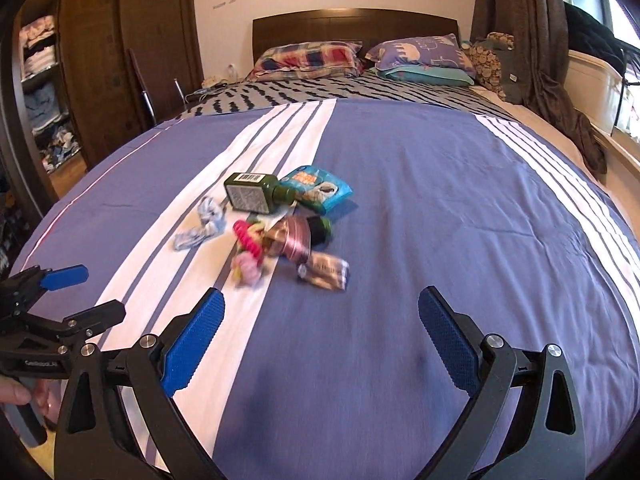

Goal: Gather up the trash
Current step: 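Raise both open tools back over the remaining items on the bed, then grasp the grey cloth with the left tool while the right grasps the pink ribbon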

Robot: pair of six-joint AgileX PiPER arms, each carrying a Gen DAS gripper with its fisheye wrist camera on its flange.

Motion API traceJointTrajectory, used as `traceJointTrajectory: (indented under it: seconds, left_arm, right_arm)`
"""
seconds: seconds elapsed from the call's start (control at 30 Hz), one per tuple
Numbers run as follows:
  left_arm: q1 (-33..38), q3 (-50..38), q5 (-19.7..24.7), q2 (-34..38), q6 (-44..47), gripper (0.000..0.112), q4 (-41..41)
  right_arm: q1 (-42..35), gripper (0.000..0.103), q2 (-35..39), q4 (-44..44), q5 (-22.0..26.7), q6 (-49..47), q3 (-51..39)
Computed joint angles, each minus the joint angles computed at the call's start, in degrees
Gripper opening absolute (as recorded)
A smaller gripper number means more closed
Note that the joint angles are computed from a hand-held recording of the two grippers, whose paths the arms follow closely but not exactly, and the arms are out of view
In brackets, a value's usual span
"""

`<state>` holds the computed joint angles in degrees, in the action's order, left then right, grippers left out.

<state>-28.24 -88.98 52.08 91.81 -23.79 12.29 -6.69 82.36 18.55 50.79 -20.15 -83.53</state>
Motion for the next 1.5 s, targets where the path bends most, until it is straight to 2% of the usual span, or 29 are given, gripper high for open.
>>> traceJointTrajectory:
  seconds: [0.13, 0.17, 0.23, 0.3, 0.37, 0.57, 0.67, 0.73, 0.87, 1.0, 1.2, 1.5]
  left_arm:
    - [2.4, -5.7, 0.5, 5.3, 2.6, 0.094, -1.1]
    - [2.8, -7.2, 0.7, 6.5, 3.5, 0.09, -1.5]
    - [3.4, -10.3, 1.2, 9.2, 5.4, 0.083, -2.7]
    - [3.9, -13.5, 2.1, 11.9, 6.9, 0.073, -3.8]
    - [4.2, -17.0, 3.0, 14.9, 7.8, 0.068, -4.3]
    - [4.7, -23.0, 4.8, 20.3, 9.6, 0.047, -6.0]
    - [5.1, -24.3, 5.1, 20.9, 10.9, 0.025, -7.2]
    - [5.1, -24.2, 5.3, 20.7, 11.5, 0.021, -7.4]
    - [4.9, -22.3, 4.7, 18.4, 11.8, 0.017, -7.6]
    - [4.1, -21.0, 5.0, 15.4, 10.8, 0.015, -6.1]
    - [1.5, -16.4, 5.4, 6.9, 8.4, 0.013, -3.9]
    - [-9.4, -4.9, 7.5, -8.8, -1.9, 0.013, 4.8]
  right_arm:
    - [1.2, 0.085, 4.7, -1.0, -0.4, 0.9, -3.5]
    - [1.2, 0.083, 5.9, -1.1, 0.0, 1.3, -4.4]
    - [1.3, 0.07, 8.4, -0.8, 1.0, 2.0, -6.4]
    - [1.3, 0.065, 9.9, 0.4, 1.1, 1.4, -7.3]
    - [1.7, 0.06, 11.0, 0.7, 1.1, 1.1, -8.1]
    - [2.6, 0.038, 13.7, 0.3, 2.2, 1.0, -10.8]
    - [2.9, 0.018, 14.7, 0.3, 3.5, 0.4, -12.0]
    - [3.3, 0.008, 13.9, 0.0, 2.8, 0.4, -11.2]
    - [3.1, 0.004, 12.0, 0.1, 1.7, 0.7, -10.2]
    - [2.2, 0.003, 9.6, 0.0, 3.3, 0.7, -11.1]
    - [-0.1, 0.003, 3.7, 1.5, 6.2, -0.2, -11.7]
    - [-5.7, 0.003, -10.3, 6.5, 13.2, -5.5, -6.7]
